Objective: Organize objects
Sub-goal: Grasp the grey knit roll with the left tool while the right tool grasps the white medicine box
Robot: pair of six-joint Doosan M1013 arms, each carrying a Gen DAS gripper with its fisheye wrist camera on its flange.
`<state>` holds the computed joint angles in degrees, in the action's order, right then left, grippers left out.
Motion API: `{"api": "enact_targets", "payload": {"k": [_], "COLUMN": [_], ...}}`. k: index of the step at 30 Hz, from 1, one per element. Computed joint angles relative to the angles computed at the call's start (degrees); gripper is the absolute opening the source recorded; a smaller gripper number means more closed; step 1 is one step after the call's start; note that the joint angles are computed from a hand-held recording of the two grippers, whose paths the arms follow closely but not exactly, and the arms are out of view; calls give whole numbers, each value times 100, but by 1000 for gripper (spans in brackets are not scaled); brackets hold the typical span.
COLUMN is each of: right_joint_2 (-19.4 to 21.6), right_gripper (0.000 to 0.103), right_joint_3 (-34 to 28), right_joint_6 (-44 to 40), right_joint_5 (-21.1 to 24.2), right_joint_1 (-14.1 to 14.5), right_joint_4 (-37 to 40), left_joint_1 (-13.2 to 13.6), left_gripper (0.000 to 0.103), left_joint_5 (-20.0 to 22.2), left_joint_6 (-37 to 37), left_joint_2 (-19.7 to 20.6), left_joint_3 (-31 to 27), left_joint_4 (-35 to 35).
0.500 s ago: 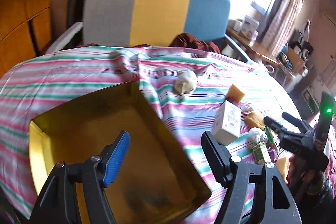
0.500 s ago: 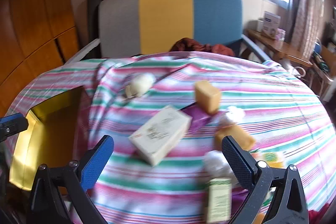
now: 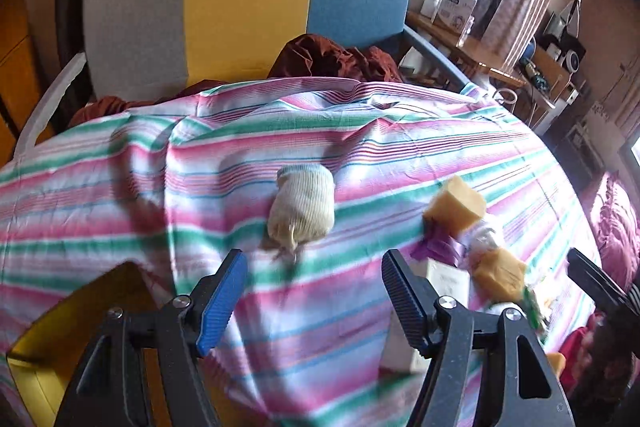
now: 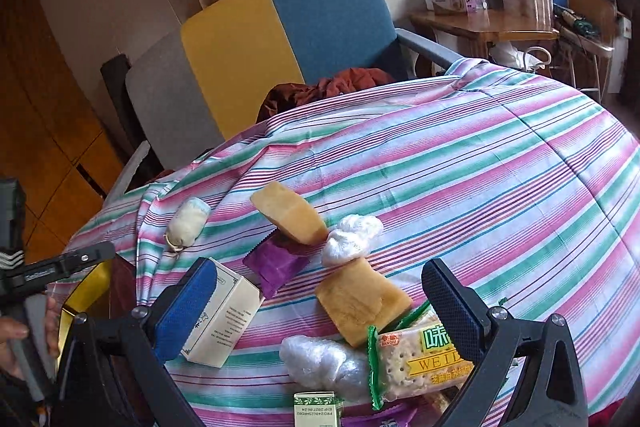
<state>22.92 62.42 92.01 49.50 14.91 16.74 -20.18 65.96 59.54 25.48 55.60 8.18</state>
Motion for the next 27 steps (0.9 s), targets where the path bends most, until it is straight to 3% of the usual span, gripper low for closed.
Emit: {"api": "enact_targets", "payload": {"k": [8, 12, 13, 14, 15, 20, 27], "right_joint_2": [44, 34, 36, 37, 42, 74, 105], "right_gripper": [103, 103, 103, 103, 103, 103, 103], "right_joint_3": [-44, -33, -35, -34, -36, -64, -102], "right_joint_6": [-170, -240, -226, -206, -189, -75, -219], "right_joint_5": [210, 179, 177, 174, 180, 227, 356], "right_joint_1": [-71, -66, -65, -64, -65, -80, -34], "right_joint_4": [449, 486, 481, 468, 460, 389, 380], "left_joint_1": [200, 185, 190, 218, 238, 167, 30], "left_gripper": [71, 71, 68, 50, 52, 49, 49], "left_joint_5": [761, 1062, 1157, 1248, 1273, 759, -83], "left_joint_6": [246, 292, 269, 277, 307, 205, -225], "left_joint_2": [798, 1122, 1191, 1260, 1285, 958, 59], "left_joint_3": [-981, -1391, -1478, -1550, -1561, -1060, 76], "left_joint_4": [-320, -34, -3, -114, -219, -80, 102]}}
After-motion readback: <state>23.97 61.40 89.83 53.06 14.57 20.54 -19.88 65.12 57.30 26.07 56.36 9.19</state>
